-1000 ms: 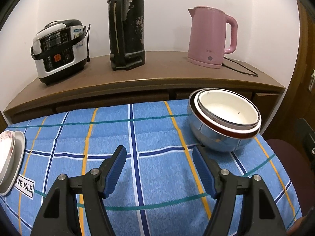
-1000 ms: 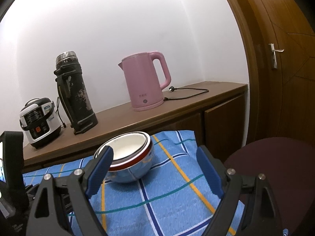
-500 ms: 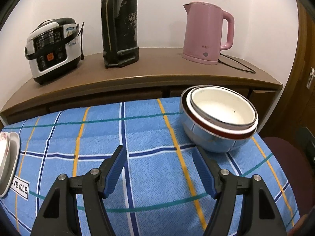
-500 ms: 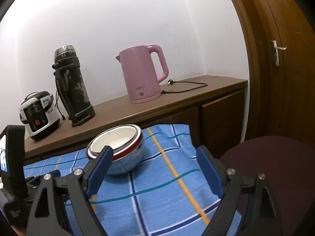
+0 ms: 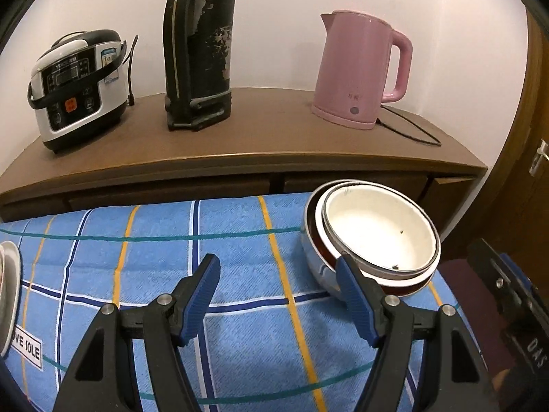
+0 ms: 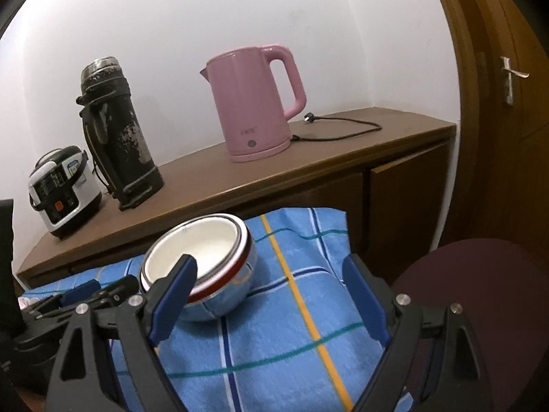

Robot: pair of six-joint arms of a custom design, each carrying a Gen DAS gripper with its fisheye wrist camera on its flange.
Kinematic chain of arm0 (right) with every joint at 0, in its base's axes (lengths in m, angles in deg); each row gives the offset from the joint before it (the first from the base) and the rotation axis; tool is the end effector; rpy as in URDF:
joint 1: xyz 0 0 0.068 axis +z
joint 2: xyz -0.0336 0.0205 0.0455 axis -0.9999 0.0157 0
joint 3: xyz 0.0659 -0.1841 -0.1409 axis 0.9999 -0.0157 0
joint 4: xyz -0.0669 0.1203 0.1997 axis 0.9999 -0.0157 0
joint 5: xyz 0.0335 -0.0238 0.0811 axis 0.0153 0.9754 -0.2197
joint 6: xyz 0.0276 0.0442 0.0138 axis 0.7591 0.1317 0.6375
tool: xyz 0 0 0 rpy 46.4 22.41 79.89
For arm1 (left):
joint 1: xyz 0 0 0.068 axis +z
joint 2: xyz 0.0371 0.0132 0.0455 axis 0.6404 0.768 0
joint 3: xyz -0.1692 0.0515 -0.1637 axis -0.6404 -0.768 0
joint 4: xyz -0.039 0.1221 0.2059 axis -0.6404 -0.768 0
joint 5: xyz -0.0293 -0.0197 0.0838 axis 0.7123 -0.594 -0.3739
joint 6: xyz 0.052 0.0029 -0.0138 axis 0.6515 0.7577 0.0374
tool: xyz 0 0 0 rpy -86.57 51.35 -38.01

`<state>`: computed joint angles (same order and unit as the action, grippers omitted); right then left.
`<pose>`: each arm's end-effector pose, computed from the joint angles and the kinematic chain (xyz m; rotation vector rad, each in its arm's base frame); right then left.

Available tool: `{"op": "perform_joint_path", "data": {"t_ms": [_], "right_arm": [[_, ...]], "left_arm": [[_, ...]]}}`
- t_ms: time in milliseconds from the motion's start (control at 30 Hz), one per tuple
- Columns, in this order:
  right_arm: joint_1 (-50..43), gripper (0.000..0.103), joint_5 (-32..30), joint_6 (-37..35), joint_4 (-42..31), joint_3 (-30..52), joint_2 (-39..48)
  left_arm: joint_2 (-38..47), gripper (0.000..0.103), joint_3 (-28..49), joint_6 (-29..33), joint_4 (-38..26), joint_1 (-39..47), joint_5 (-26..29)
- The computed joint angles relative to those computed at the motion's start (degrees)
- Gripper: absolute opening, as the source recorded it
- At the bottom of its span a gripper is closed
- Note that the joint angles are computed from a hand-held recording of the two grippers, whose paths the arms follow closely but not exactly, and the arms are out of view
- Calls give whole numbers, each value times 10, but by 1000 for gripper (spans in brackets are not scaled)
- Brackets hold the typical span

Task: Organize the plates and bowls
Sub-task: 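Grasp the nested bowl stack rim with the right tool while the left tool grips beside it, then lift the nested bowl stack with both tools and turn toward the plate stack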

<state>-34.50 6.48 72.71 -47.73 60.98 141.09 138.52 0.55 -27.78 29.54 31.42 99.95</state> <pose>0.2272 0.2691 0.1823 0.4628 1.9676 0.0288 0.3300 -0.0564 0.1931 0.3113 2.2533 -0.3055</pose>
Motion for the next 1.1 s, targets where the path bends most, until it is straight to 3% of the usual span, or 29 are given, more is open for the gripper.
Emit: {"op": "perform_joint_path", "data": {"t_ms": [167,233,433,667,800,900,967,1000,1100], "right_arm": [[-32,85,-65,-37,78,-25,-18],[-49,64,-89,-36,65,-6,-8],[-97,43,-188,-33,62,40,40],[-123,39,-241,6,39,82,83],[-135,36,-273,28,52,83,95],[-135,34,-274,35,43,100,111],[-132,33,-267,43,30,110,115],[-130,32,-264,46,23,115,117],[-124,30,-261,60,-16,137,122]], "left_arm": [[21,72,38,-22,-14,9,22],[40,72,70,-33,-29,7,29],[106,72,166,-33,-92,-18,35],[165,71,237,-36,-143,-36,-13],[201,55,270,-30,-171,-34,2],[215,51,280,-36,-180,-31,19],[213,40,275,-32,-180,-35,25],[211,29,273,-28,-181,-38,30],[192,27,245,-21,-165,-48,3]]}}
